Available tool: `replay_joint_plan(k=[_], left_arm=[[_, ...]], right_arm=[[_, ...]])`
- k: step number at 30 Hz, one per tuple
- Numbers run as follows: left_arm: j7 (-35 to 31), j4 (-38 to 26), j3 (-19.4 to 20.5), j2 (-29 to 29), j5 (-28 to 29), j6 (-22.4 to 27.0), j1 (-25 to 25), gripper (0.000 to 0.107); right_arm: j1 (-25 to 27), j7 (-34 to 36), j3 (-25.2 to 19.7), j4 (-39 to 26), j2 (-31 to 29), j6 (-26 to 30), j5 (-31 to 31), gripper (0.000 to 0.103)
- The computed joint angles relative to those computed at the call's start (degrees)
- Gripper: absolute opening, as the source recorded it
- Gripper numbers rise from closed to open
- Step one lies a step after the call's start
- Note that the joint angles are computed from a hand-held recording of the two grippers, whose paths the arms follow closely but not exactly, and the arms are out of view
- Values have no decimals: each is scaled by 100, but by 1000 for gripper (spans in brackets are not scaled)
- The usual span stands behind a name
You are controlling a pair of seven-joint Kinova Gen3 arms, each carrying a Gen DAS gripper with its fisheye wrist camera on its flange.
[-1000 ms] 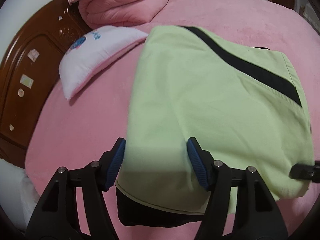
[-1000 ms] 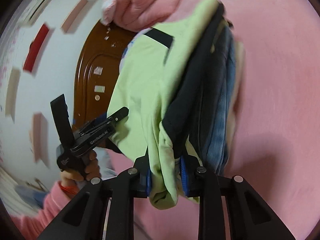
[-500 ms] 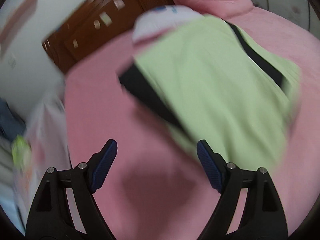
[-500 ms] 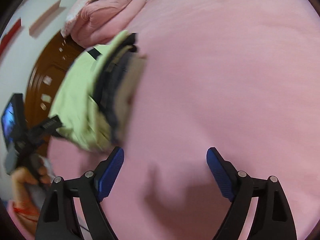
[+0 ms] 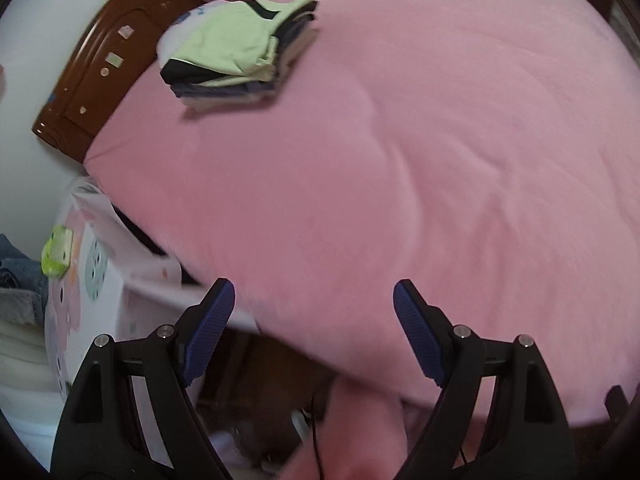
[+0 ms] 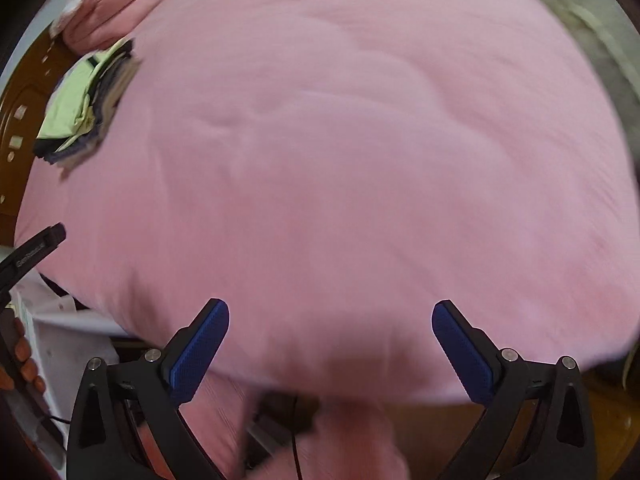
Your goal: Fold large clothes
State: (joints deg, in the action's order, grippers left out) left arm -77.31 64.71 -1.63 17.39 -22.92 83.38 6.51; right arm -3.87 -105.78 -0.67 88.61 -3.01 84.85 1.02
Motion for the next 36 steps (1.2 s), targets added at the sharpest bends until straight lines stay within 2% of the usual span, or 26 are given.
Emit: replay_joint_plan(k=[2,4,7,10,12,15,17,23,31,36], left_arm=[[70,84,129,-402,239,180,111,80],[-148,-4,299,-609,609,314,108,81],[-668,-470,540,-602,883,640,274,81],[-578,-846,545,-487,784,990,556,81],[-501,-922,508,-492,968,1000,586,81],[-796,-905,561,-578,1156,907,513,81],[-881,-816,513,-677,1307,788,396,81],[-1413,-738,460,-860,1633,704,48,81],[-1868,-1045,280,-769,2540,901,-714,81],[-2023,-1162,216,-672,3008,1038,-1120,82]], right_arm=[[112,-29,90,-11,-347,457,23,103],[276,132,285,-139,-585,815,-171,103],[569,392,547,-304,-1092,884,-177,103],[613,583,545,-526,-1264,845,-119,103],[602,657,521,-788,-1165,955,-176,103],[566,527,309,-1007,-1232,938,-142,103],[507,339,80,-1155,-1179,988,-12,103],[246,-98,-172,-1779,-927,1191,22,103],[-133,-364,-427,-2477,-703,1582,183,103],[-335,-556,-649,-2739,-590,1716,549,103]])
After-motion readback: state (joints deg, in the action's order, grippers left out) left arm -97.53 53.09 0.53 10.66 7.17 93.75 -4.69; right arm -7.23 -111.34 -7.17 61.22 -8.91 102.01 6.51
